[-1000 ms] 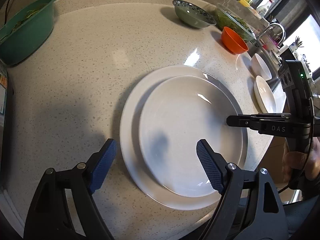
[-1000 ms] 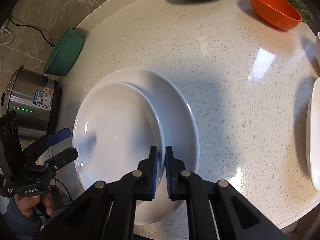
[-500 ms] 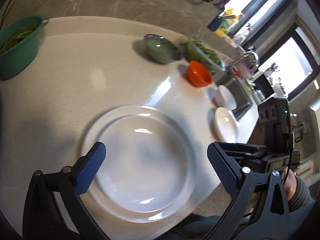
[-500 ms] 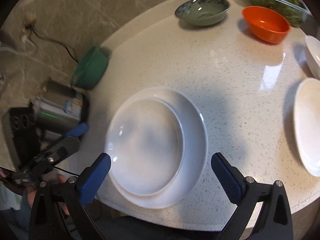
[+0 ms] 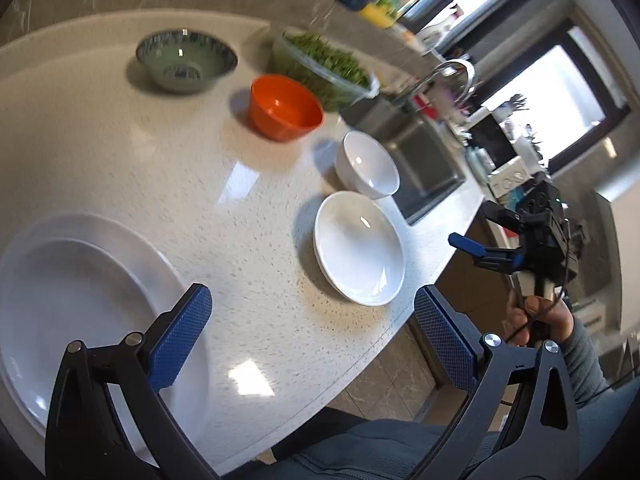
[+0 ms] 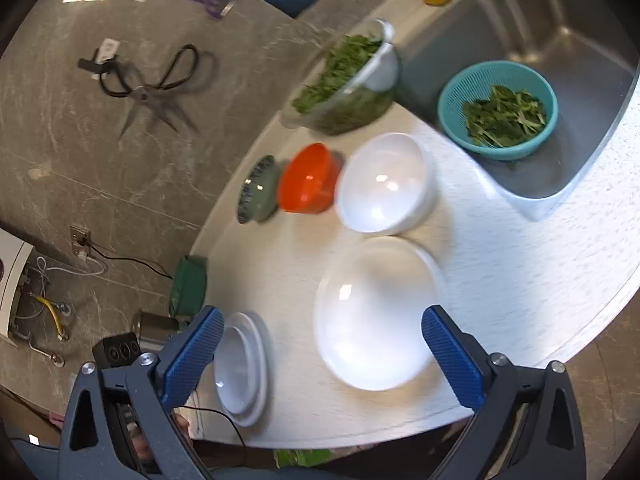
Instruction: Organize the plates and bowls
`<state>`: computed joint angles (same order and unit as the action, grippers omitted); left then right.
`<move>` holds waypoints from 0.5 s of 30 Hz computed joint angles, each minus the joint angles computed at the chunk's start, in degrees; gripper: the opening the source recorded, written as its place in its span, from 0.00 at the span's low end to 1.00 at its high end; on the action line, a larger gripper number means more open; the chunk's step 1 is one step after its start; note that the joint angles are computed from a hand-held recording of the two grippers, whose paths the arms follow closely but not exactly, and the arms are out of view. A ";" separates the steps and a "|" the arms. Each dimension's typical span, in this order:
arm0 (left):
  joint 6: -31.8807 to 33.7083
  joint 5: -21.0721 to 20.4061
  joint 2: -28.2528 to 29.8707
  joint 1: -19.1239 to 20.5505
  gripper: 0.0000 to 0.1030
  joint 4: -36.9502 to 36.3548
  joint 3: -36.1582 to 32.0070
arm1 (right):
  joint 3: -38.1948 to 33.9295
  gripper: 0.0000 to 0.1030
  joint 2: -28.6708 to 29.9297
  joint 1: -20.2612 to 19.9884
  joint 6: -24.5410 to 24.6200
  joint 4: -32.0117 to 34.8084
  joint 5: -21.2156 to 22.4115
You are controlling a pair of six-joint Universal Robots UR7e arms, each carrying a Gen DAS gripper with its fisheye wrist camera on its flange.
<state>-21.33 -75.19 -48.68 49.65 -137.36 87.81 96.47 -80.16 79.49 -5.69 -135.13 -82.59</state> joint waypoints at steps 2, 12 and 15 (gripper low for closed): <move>-2.34 3.07 3.48 -0.82 1.00 3.36 -2.79 | -2.73 0.92 1.31 -1.74 -3.06 4.85 0.88; -9.94 5.47 14.22 0.54 0.98 8.62 -11.11 | -13.73 0.77 9.50 -5.82 -11.87 23.33 1.73; -9.14 5.58 16.78 1.07 0.97 9.74 -14.22 | -15.34 0.74 10.81 -6.02 -12.70 25.25 2.34</move>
